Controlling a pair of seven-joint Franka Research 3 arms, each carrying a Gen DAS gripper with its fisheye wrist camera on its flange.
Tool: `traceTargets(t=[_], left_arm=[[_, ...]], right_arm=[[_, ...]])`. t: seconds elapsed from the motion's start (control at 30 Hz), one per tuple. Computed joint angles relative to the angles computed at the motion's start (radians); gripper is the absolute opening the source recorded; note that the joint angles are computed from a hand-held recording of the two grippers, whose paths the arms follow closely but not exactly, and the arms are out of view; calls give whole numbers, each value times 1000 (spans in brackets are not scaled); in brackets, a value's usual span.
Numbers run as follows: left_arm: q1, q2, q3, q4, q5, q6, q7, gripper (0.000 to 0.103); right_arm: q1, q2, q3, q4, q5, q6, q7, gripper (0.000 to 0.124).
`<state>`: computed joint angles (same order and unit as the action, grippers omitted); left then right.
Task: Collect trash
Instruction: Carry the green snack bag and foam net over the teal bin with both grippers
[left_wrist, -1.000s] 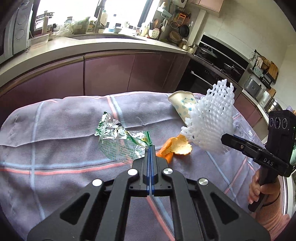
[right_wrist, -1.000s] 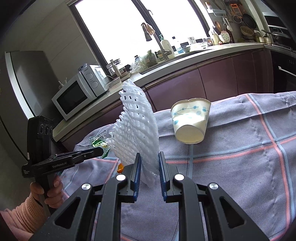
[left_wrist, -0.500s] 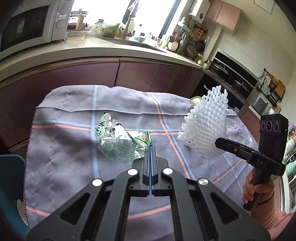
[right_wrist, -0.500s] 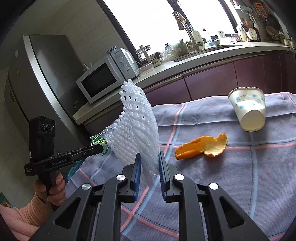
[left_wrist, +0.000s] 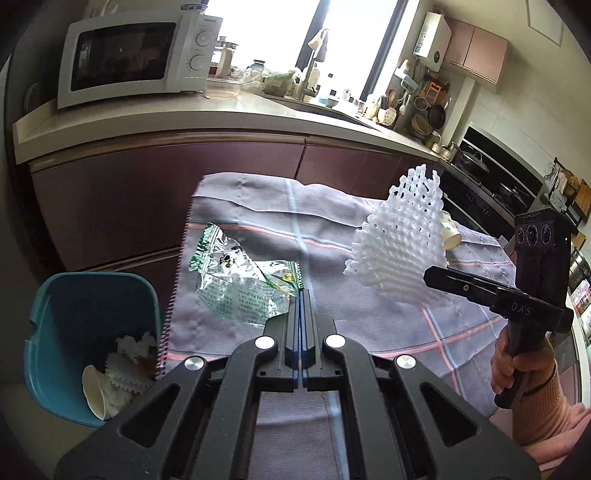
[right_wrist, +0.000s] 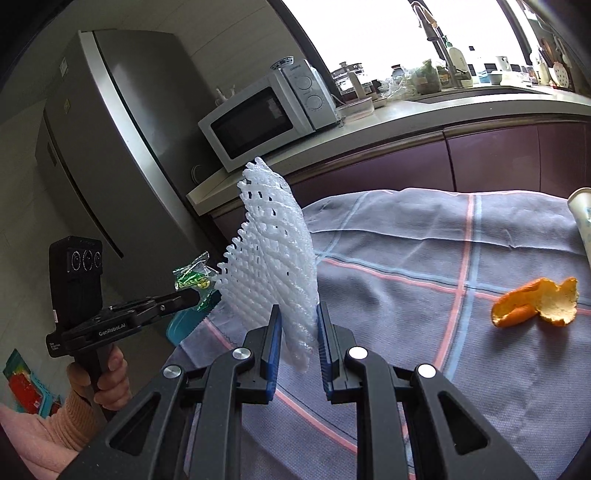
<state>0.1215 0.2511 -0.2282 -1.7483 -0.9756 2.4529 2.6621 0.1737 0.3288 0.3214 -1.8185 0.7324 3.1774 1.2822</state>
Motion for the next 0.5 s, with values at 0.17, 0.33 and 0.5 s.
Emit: traceTargets(t=[0.17, 0.33, 0.5], left_arm=[[30, -13, 24, -12, -19, 19, 9, 1], [58, 2, 47, 0, 4, 40, -23, 1], [93, 41, 51, 33, 44, 52, -72, 1]], right_arm=[[83, 82, -78, 140, -99, -98, 65, 17], [149, 193, -135, 322, -201, -206, 134, 17], [203, 329, -174, 554, -303, -338, 203, 17]])
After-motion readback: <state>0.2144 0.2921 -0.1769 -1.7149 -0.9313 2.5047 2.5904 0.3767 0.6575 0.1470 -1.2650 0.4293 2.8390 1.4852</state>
